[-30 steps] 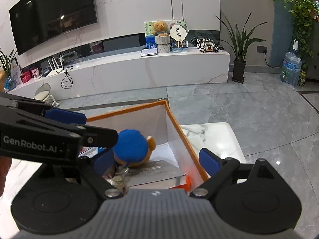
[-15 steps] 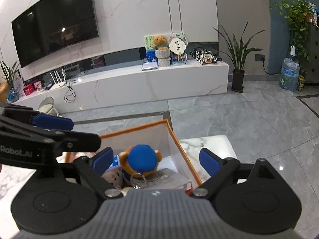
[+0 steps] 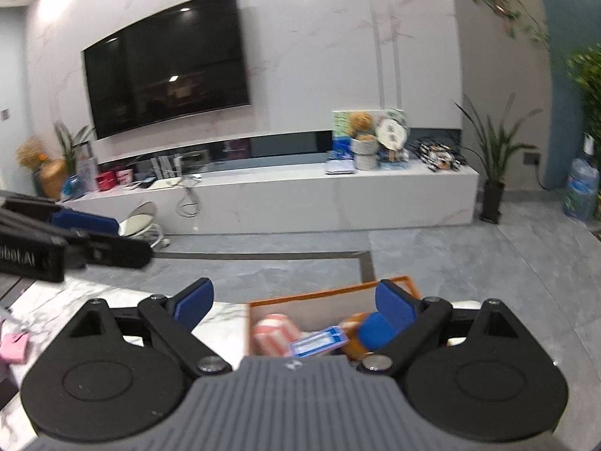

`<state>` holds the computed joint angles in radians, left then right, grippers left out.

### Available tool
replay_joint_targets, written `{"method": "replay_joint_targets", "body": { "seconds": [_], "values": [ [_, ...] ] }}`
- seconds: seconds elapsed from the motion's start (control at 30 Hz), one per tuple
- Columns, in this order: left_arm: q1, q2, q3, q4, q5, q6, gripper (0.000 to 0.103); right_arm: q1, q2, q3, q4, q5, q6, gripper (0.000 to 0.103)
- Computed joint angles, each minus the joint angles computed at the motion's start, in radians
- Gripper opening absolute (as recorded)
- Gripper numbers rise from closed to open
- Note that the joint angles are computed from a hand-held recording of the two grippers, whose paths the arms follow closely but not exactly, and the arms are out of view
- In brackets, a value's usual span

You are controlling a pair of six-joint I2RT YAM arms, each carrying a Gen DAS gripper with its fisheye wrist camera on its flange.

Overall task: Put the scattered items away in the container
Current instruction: 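Move the right gripper to the black screwdriver while the left approaches the red-white bottle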

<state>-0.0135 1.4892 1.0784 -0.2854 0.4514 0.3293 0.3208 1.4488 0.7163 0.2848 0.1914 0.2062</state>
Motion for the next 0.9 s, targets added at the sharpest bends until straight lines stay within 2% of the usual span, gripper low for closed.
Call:
{"method": "replay_joint_targets", "body": {
  "seconds": [0.17, 0.37, 0.7, 0.8, 0.9],
  "values": [
    [0.244, -0.061, -0.030, -0.064, 0.110, 0.089, 0.081, 0.123, -0.036, -0.021, -0.024, 0.056, 0.009, 0.094],
    [0.528, -0.007, -0.010, -0.130, 0.214, 0.232, 0.082, 0.278, -0.016, -0.021, -0.066, 0.144, 0.038, 0.094],
    [0.866, 0.217, 0.074, -0.211, 0.270, 0.460, 0.082, 0.488, 0.040, -0.063, -0.171, 0.267, 0.254, 0.093],
    [0.926, 0.284, 0.092, -0.276, 0.261, 0.509, 0.082, 0.538, 0.078, -0.064, -0.180, 0.297, 0.307, 0.093],
    [0.978, 0.276, 0.039, -0.381, 0.289, 0.661, 0.082, 0.588, 0.124, -0.060, -0.194, 0.309, 0.350, 0.090]
  ]
}}
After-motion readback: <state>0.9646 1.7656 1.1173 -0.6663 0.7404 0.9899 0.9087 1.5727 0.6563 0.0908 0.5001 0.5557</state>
